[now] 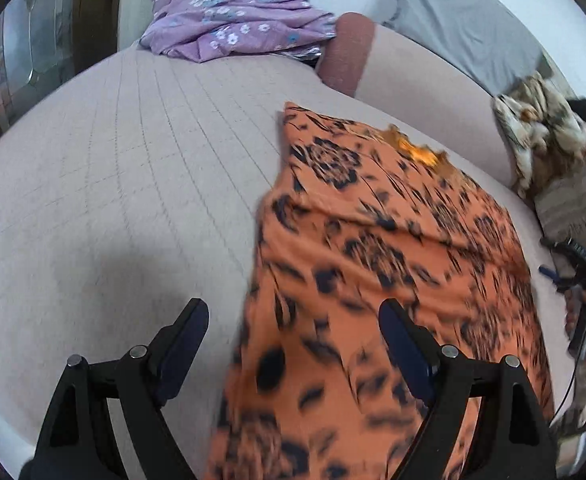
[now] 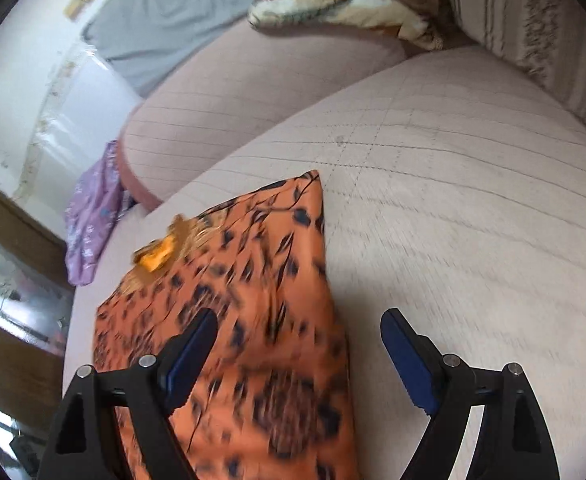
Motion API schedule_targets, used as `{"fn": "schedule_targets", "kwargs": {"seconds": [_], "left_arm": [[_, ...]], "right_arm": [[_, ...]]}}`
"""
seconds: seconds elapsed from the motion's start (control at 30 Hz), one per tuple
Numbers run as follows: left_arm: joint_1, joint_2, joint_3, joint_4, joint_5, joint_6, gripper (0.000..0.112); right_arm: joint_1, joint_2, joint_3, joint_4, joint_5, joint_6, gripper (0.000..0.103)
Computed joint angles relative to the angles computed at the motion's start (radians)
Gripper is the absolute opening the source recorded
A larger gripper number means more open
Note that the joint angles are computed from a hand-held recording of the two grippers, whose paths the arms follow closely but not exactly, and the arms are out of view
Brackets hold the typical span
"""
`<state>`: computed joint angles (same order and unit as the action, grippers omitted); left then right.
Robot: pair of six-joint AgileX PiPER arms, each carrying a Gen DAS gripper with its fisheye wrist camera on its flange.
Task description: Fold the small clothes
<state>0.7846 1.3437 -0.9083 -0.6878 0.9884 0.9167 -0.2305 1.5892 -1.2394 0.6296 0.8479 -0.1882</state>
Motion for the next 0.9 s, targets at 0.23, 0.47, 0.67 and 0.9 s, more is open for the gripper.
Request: {"fn": "schedule_targets", "kwargs": {"seconds": [0.23,0.47,0.67,0.9], "left_arm": [[-0.093,0.148,-0.095,0.020,-0.115,-0.060,0.087],[-0.148,0.259,-0.244,0.006,-0.149,-0.097,0.087],[-0.269,0.429,-0.490,0.035,-0.129,-0.225,0.087],[-0.404,0.645,-0.743,0.215,-0.082,-0.383,0.057]], "right_arm": [[0.099,0.231,-0.191,-0.133,0.028,0.080,0.013],[0.098,0.153,-0.131,-0.255,-0.050,0.199,0.017],[0.139,0.185,-0.226,-0.118,-0.078,0.123,0.096],[0.179,0.278,-0.243,-0.236,-0.111,0.248,0.088]]}}
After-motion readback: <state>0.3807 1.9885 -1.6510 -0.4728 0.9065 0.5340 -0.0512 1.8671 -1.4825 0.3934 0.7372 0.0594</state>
